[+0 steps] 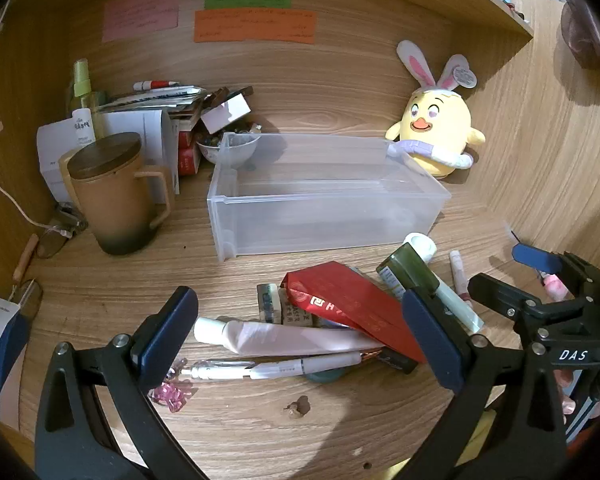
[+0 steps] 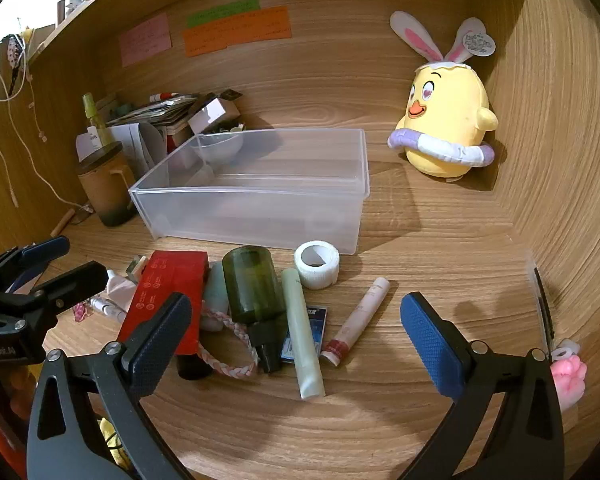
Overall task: Organize objects
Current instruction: 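Move the left tool toward the pink charm while the right tool approaches the pink-white lip tube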
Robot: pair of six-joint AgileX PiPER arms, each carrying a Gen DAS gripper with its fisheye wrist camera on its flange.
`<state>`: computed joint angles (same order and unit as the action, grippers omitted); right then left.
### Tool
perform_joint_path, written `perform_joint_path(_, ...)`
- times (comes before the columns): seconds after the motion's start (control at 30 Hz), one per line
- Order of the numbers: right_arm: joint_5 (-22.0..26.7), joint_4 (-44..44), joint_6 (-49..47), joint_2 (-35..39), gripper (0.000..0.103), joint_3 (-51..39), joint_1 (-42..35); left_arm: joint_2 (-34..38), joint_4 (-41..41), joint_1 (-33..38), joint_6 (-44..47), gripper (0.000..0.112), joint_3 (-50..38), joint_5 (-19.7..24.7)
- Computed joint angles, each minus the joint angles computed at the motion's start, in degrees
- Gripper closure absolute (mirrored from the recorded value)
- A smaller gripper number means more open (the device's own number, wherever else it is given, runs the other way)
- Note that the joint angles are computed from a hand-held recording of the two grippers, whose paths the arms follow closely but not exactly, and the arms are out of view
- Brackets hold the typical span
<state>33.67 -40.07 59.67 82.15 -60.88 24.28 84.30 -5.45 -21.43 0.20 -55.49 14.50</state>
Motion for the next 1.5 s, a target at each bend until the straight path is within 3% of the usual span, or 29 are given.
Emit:
perform_joint_path(0.3,-0.17,-0.2,0.28,-0.11,0.0,0.29,0.04,-0.19,-2.14,0.16,2.3,0.009,0.25,-0.1)
perform_joint_path(0.67,-0.2,-0.4,0.71,-0.12,0.0,0.34,0.15,0.16,-15.46,2.05,14.59,0.009,-0.29,1.69)
perform_joint_path(0.87,-0.31,-0.6,1.03,-0.2,0.0,0.45,0.1,0.48,-10.86,1.77,10.63,0.009,-0.28,1.38)
perform_joint_path(1.17,-0.3,0.65,0.04,0.56,0.0,-0.22,-1.01,0.27,-10.68,2.39,11.21,0.009,-0.02,1.13)
perform_joint_path(1.33,-0.82,1.08,-0.31,0.48,0.0,-0.17,-2.54,-0.19,-18.07,5.76,19.73,0.009,0.23,2.42)
perform_joint_path(1.5,0.58,-0.09,0.15,0.45,0.0,-0.17,-4.41,-1.54,-30.91,11.77,34.34,0.009,2.3,4.23)
